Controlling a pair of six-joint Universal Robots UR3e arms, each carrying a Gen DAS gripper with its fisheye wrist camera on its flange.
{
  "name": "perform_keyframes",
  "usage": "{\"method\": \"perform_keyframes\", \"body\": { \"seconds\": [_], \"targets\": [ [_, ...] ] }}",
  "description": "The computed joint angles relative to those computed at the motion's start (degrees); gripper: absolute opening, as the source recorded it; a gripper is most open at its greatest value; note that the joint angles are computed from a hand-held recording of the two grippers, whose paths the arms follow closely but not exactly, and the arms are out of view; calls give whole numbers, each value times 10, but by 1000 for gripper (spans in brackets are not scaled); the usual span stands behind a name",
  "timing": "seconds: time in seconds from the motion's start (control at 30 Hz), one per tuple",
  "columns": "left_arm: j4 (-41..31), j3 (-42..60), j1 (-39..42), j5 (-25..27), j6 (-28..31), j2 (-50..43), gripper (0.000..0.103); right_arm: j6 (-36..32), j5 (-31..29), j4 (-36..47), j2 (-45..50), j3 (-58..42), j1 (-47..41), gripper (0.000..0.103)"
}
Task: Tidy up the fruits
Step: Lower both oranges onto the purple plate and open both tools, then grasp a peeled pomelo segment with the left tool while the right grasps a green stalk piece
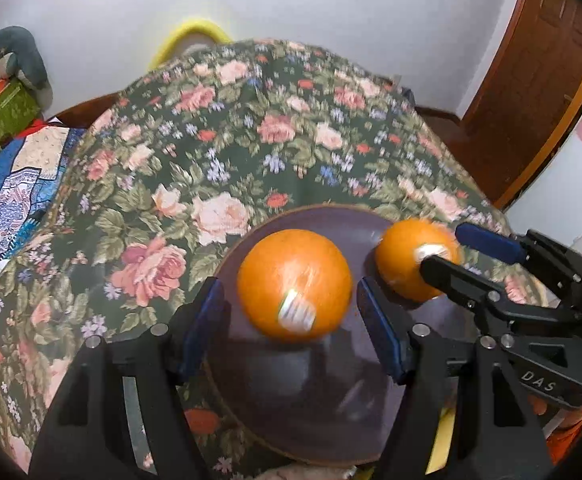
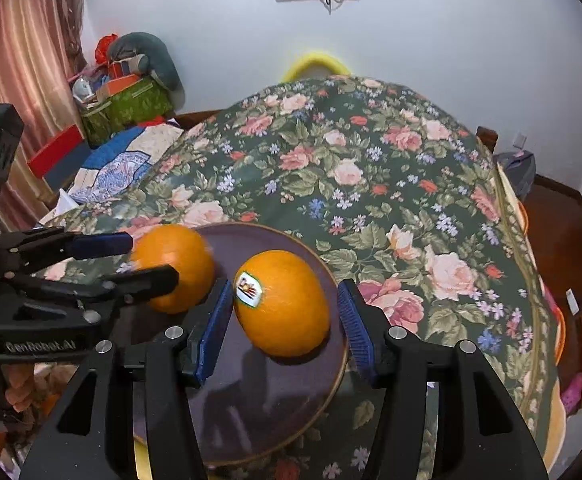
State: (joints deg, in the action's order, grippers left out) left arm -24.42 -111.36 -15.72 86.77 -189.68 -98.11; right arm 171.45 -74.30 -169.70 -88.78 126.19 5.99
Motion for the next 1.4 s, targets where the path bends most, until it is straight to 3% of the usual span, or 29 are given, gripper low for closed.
{"method": "perform_keyframes", "body": {
  "seconds": [0.4,0.73,0.87,1.17,1.4],
  "targets": [
    [-44,-88,-33,54,-25,200,69,19,-12,64,-165,57,21,51],
    [-145,-141,-121,139,-76,374,69,45,-34,164,-363,117,56,59],
    [-181,-146,-183,191,-119,403,69,50,-48,212,-435,136,67,59],
    [-226,-164,-294,252,-214,421,69,60,-77,308,-557,176,95,59],
    [-216,-195,-344,258,-272,393,69,102,-145,256,-527,219,184,59]
  ]
}}
